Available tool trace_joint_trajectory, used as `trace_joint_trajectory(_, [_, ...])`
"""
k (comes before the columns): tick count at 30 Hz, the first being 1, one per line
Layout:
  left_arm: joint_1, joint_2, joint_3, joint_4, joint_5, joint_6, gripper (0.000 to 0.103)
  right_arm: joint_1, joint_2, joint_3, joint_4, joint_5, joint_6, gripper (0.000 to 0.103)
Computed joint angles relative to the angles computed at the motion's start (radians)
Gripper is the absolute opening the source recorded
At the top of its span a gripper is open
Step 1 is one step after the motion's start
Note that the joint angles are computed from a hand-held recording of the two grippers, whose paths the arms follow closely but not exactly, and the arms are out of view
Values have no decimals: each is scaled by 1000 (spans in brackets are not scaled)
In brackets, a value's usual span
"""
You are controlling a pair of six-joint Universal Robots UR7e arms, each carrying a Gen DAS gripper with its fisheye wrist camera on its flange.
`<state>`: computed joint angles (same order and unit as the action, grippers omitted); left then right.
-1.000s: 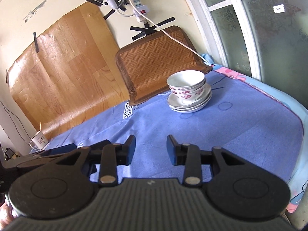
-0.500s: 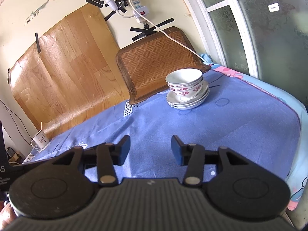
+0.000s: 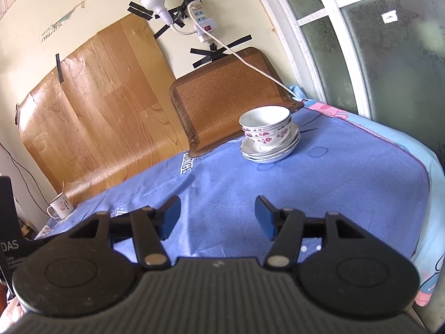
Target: Organize plates and bowls
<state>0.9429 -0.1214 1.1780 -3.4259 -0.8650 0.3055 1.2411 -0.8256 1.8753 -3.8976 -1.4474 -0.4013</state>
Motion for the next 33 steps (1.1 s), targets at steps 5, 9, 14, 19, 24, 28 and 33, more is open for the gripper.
trace_joint_trajectory(5, [-14,4,17,-7,26,17,103,-11,-9,20,-7,28,3,62])
trace_joint_trajectory(9, [-24,0,40,-16,43,13,103,-25,-21,43,-11,63,10,64])
trace_joint_trajectory(14, [-36,-12,74,5,67,-9,103,-39,-33,63,-15,95,-4,65])
trace_joint_trajectory(19, [-42,-24,108,-17,76,-5,103,-47,-31,64,-21,113,11,65])
trace_joint_trajectory(24, [-47,-15,115,-77,113,32,103,-50,-22,66,-33,114,20,65])
trace_joint_trajectory(28, [-44,-19,125,-84,120,23,103,-47,-13,68,-46,111,27,65])
trace_joint_trajectory(33, [-38,-28,132,-84,123,-5,103,-41,2,75,-81,108,25,65])
